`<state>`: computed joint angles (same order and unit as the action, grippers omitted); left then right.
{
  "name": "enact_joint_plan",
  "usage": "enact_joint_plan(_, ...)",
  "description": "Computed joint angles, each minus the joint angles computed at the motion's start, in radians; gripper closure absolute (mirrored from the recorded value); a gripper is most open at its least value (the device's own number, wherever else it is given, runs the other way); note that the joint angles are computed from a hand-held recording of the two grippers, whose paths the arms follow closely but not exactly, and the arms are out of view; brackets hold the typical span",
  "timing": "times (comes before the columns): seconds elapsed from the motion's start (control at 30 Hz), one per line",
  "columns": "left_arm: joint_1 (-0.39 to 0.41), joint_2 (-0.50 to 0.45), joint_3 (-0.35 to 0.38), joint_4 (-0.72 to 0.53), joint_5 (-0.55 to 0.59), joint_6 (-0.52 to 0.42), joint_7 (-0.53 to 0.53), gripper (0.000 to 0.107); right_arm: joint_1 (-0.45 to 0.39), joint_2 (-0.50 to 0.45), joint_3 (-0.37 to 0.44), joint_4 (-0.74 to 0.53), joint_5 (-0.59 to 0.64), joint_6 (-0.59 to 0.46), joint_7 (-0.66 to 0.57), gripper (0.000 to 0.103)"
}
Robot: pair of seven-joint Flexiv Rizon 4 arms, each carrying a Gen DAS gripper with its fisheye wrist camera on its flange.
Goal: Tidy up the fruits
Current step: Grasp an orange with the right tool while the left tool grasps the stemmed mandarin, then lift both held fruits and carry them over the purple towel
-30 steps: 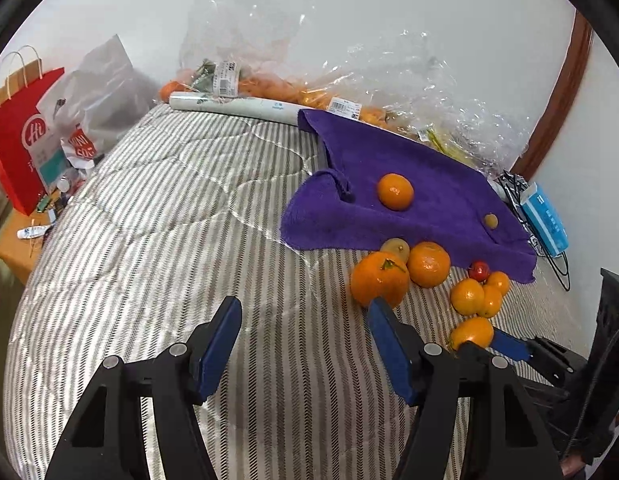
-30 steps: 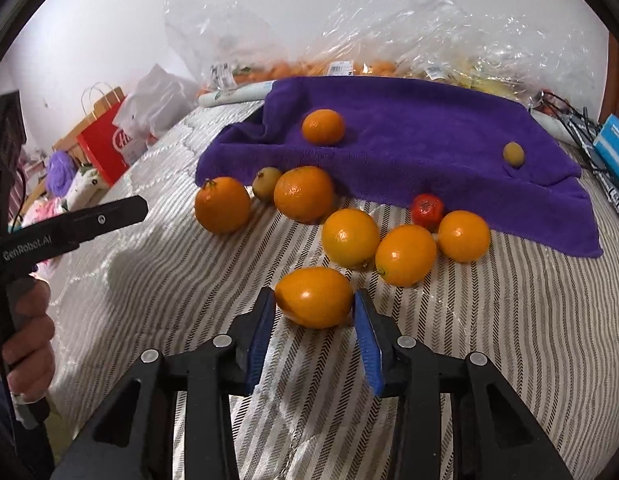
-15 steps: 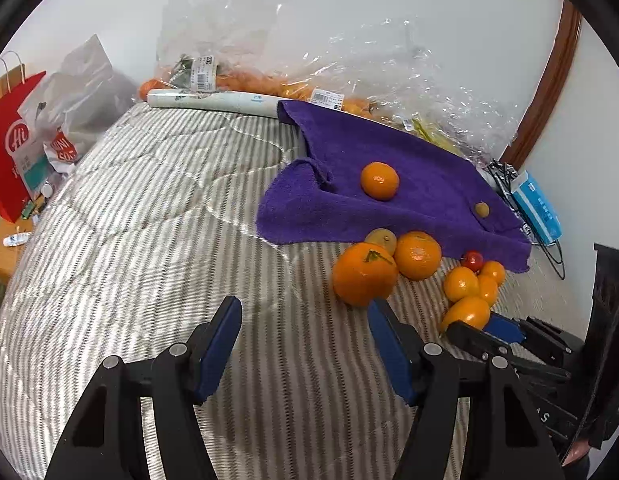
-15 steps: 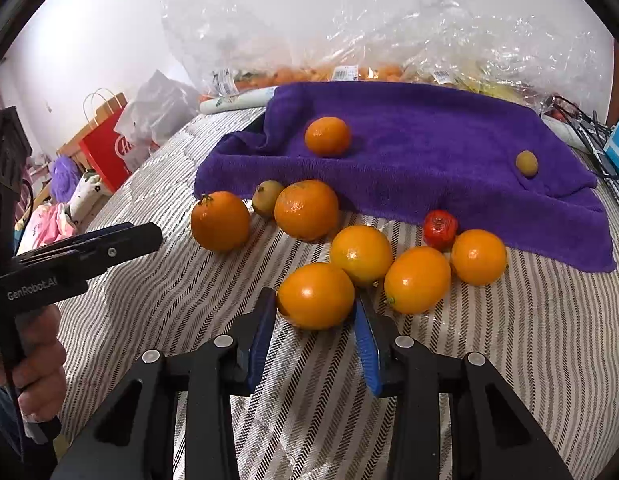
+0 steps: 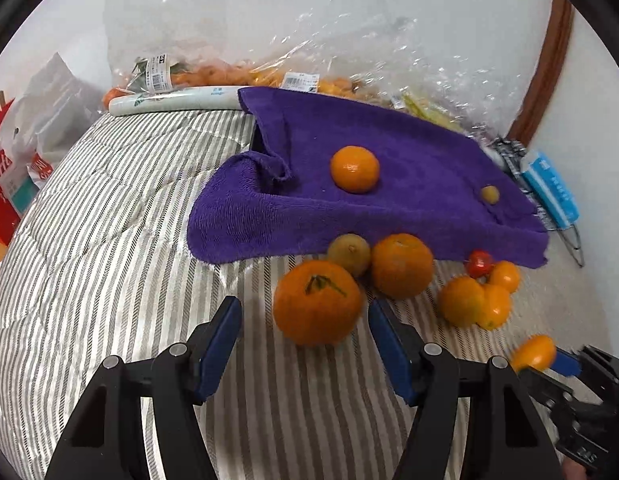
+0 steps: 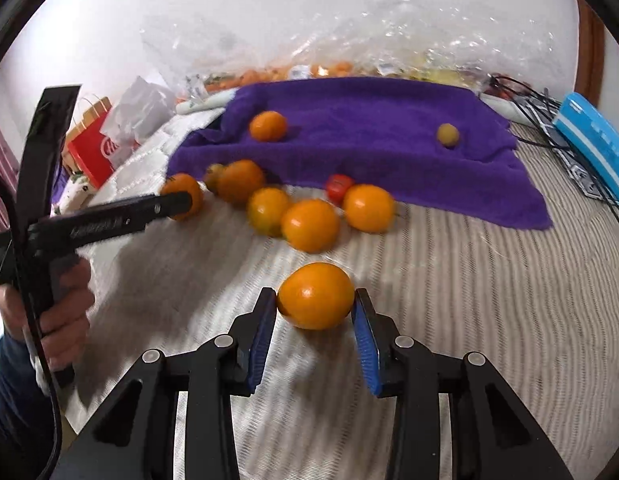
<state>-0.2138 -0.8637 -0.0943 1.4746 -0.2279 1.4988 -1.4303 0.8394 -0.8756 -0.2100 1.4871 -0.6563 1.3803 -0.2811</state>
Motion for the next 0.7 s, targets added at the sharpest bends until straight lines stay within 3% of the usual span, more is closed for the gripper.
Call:
enact_joint_plan(0.07, -0.017, -0.015, 0.022, -0.024, 0.003, -0.01, -0.01, 0.047, -0.005, 0.002, 0.001, 0.016, 0.001, 0.027, -0.006, 0.064)
enact_joint_plan(0.1, -0.016, -0.02, 0.02, -0.022, 0.008, 0.014, -0.011, 0.054, -0.004, 0.002, -0.004, 0.018, 0.0, 0.034, -0.01, 0.064)
enact_joint_plan(0.17, 0.02, -0.02, -0.035, -0.009, 0.01, 0.031, 0.02, 0.065, -0.003, -0.001, -0.005, 0.011, 0.001, 0.025, -0.023, 0.063)
enact_joint_plan(0.33, 0.085, -0.018, -0.129, 0.023, -0.008, 0.061, 0.07, 0.065, 0.003, 0.005, -0.019, 0.017, 0.013, 0.022, -0.008, 0.059)
enact_joint_plan(0.7, 0.103, -0.018, -0.157, 0.035, -0.041, 0.074, 0.09, 0.065, -0.024, -0.054, 0.017, -0.075, 0.102, 0.029, 0.005, 0.053)
